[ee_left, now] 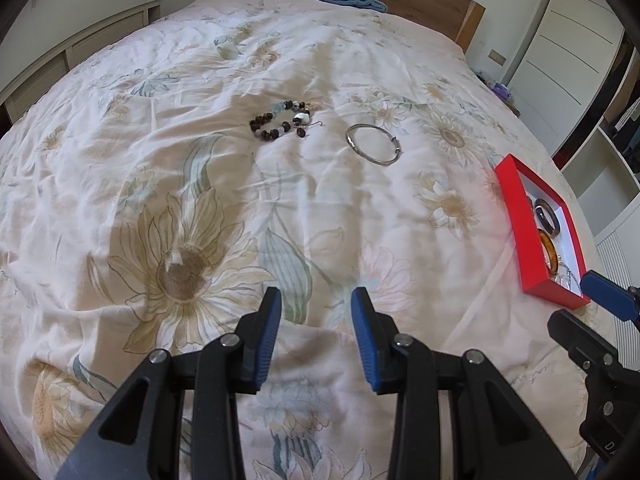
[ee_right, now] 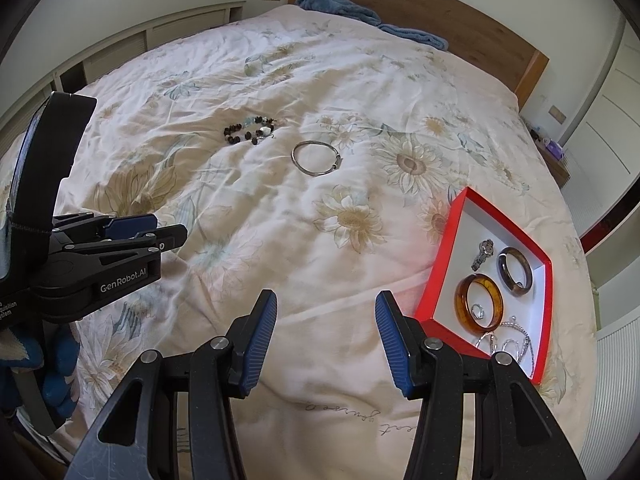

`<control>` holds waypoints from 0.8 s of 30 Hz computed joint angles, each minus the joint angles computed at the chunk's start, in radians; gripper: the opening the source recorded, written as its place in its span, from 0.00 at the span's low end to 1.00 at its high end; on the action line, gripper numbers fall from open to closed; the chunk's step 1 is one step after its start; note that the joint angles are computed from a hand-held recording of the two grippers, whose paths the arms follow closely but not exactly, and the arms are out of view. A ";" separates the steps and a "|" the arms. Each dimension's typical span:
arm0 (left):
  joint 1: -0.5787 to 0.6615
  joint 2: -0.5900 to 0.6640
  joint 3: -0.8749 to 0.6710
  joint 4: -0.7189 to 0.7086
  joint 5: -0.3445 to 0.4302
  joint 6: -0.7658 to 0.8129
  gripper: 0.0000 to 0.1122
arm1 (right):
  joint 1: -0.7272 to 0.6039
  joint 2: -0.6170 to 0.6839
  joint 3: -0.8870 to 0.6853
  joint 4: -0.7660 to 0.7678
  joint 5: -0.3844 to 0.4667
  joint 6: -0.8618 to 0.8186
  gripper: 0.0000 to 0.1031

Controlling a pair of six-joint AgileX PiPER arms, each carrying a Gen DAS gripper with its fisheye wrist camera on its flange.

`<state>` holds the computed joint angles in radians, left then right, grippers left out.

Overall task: Organize jewelry
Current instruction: 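Lower the left tool onto the dark beaded bracelet while the right tool reaches the silver bangle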

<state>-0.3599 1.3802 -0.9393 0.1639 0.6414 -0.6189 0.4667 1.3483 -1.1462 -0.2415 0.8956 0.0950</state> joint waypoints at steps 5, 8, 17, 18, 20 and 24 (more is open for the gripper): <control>0.011 0.003 0.007 -0.009 -0.009 0.014 0.31 | 0.001 0.007 0.003 0.004 -0.004 -0.001 0.49; 0.024 0.009 0.014 -0.015 -0.022 0.028 0.31 | -0.001 0.014 0.004 0.013 -0.009 -0.006 0.49; 0.115 0.082 -0.063 -0.032 -0.057 0.114 0.31 | -0.098 0.105 -0.048 0.176 -0.067 -0.126 0.49; 0.131 0.098 -0.082 -0.047 -0.063 0.138 0.31 | -0.114 0.128 -0.065 0.203 -0.077 -0.144 0.49; 0.166 0.143 -0.134 -0.083 -0.079 0.199 0.31 | -0.149 0.172 -0.104 0.280 -0.088 -0.195 0.49; 0.232 0.260 -0.263 -0.173 -0.097 0.310 0.31 | -0.211 0.303 -0.224 0.458 -0.110 -0.301 0.48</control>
<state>-0.1284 1.6402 -1.2019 -0.0090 0.5439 -0.3091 0.2552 1.6515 -1.3707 0.2163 0.7854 -0.2062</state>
